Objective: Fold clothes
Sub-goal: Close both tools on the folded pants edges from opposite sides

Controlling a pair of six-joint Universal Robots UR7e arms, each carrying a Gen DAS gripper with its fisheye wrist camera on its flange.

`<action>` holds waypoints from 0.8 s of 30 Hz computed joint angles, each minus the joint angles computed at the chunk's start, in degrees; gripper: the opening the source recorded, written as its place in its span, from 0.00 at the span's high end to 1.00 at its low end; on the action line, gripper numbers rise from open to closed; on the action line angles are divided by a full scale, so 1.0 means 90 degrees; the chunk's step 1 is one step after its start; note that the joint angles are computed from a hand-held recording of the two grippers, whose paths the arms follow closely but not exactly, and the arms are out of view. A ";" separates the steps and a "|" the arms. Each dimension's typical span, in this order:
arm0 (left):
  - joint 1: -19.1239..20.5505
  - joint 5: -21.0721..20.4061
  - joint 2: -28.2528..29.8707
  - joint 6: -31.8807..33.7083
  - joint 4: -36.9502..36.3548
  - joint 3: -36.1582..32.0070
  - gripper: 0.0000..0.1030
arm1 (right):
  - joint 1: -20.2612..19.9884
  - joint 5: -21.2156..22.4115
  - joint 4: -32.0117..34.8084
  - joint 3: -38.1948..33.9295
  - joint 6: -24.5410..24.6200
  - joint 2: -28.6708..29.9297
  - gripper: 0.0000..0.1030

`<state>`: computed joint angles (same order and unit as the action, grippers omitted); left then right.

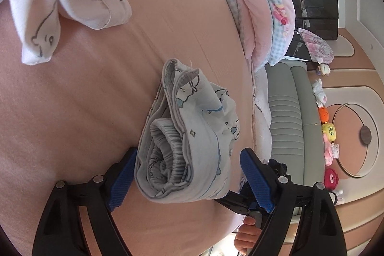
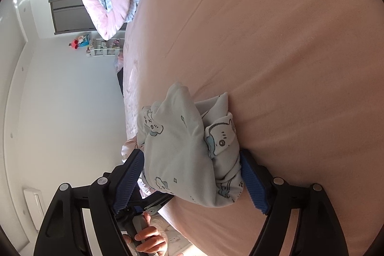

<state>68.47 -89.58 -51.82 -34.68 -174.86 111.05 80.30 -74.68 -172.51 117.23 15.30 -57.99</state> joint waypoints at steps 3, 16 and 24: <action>-0.0053 0.0096 0.0046 0.0149 0.0176 -0.0106 0.12 | -0.0001 0.0182 0.0029 -0.0120 0.0067 0.0093 0.13; -0.0065 0.0284 0.0196 -0.0185 0.0322 -0.0337 0.10 | 0.0012 0.0446 0.0592 -0.0568 -0.0455 0.0361 0.14; -0.0083 0.0219 0.0143 -0.0117 0.0490 -0.0347 0.10 | 0.0004 -0.0136 0.0618 -0.0562 -0.1069 0.0387 0.76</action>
